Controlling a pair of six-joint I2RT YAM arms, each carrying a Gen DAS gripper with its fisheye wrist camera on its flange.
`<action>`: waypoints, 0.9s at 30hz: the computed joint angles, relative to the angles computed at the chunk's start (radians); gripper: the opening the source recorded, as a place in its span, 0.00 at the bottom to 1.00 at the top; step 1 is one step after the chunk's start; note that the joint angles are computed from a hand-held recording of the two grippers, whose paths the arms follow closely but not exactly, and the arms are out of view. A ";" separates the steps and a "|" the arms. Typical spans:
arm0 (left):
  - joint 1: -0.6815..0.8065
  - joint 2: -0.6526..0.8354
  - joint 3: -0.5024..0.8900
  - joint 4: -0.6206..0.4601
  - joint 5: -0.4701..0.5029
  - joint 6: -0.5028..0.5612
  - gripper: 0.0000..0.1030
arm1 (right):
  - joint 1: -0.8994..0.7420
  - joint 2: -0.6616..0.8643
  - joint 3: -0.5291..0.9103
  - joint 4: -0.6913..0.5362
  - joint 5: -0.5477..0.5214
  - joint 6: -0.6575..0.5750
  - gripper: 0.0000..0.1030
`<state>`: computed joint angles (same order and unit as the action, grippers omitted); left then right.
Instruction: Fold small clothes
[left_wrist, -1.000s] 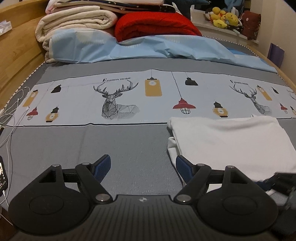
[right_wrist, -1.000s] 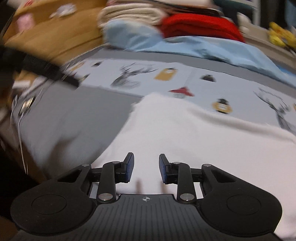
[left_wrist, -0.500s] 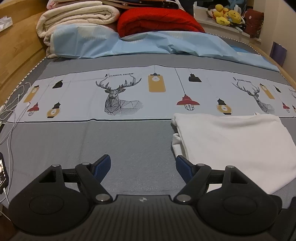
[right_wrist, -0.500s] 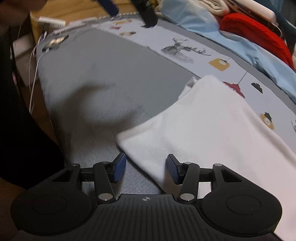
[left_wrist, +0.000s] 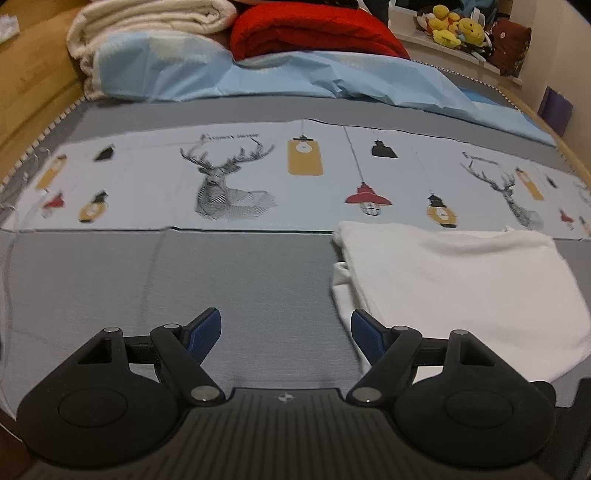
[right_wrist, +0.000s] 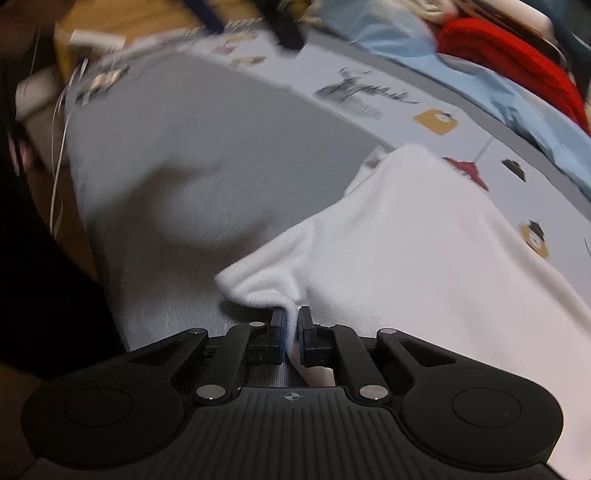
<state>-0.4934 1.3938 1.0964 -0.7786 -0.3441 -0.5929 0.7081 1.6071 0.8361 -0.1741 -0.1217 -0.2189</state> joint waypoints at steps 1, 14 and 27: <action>0.014 0.005 0.000 0.012 0.032 -0.004 0.79 | -0.017 -0.025 -0.003 0.003 -0.023 0.026 0.05; 0.275 0.250 -0.060 0.332 0.675 -0.196 0.86 | -0.270 -0.265 -0.088 -0.004 -0.307 0.060 0.05; 0.295 0.490 0.103 0.311 0.750 -0.244 0.84 | -0.302 -0.271 -0.067 -0.039 -0.375 0.025 0.05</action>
